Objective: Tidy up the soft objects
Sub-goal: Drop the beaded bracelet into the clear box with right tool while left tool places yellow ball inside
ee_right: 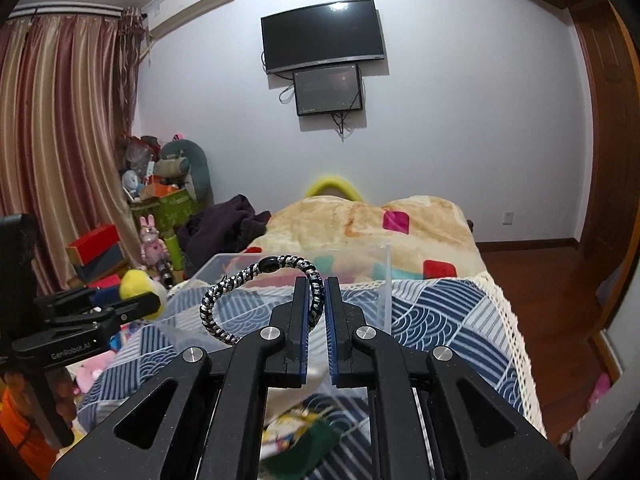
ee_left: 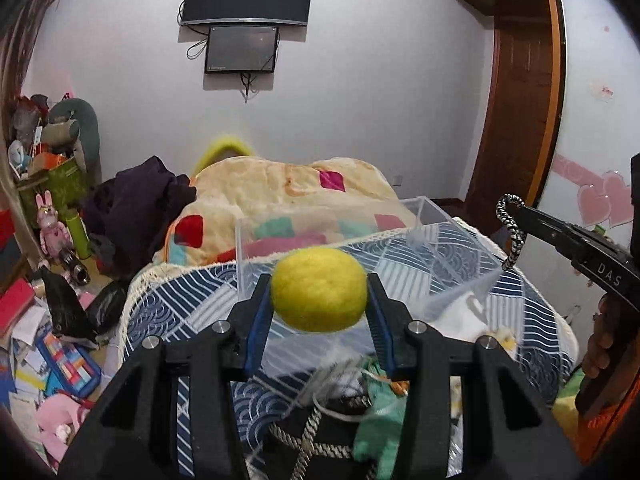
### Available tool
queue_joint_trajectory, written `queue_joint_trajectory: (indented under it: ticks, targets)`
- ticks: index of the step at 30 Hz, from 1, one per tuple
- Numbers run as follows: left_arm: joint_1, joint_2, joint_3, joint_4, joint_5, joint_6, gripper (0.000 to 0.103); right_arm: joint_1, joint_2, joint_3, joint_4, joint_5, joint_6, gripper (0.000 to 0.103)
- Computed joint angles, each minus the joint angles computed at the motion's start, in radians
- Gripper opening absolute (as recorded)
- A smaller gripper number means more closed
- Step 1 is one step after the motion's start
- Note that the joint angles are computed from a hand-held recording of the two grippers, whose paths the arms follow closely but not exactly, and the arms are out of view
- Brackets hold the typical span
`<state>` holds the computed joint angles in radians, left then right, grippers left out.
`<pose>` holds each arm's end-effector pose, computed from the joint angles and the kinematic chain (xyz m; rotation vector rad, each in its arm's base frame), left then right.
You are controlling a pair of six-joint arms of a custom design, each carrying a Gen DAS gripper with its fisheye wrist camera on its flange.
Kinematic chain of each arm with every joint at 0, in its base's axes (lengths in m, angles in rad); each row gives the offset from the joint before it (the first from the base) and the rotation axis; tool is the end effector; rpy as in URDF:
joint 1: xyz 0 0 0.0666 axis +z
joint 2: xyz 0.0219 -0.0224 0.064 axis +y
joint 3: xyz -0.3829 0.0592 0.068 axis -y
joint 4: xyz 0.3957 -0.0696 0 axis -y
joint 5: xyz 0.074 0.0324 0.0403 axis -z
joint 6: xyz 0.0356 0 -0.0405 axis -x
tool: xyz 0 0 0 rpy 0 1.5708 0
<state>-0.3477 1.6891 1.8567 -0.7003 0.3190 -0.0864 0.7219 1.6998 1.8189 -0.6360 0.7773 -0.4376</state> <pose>0.5766 -0.2213 0.5139 0.6416 2.0120 -0.4919 0.4804 0.3892 0.4993 0.1769 1.9229 -0.0448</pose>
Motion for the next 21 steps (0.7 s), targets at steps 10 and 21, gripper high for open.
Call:
queue_joint_trajectory:
  ticks: [10,21]
  targets:
    - [-0.023,0.179,0.238,-0.18,-0.047,-0.046,0.045,-0.063,0.129,0.18,-0.247,-0.084,-0.05,0.007]
    - [-0.038,0.262,0.33,-0.279,-0.069,-0.07,0.05,-0.085,0.196,0.28,-0.407,-0.195,-0.053,0.007]
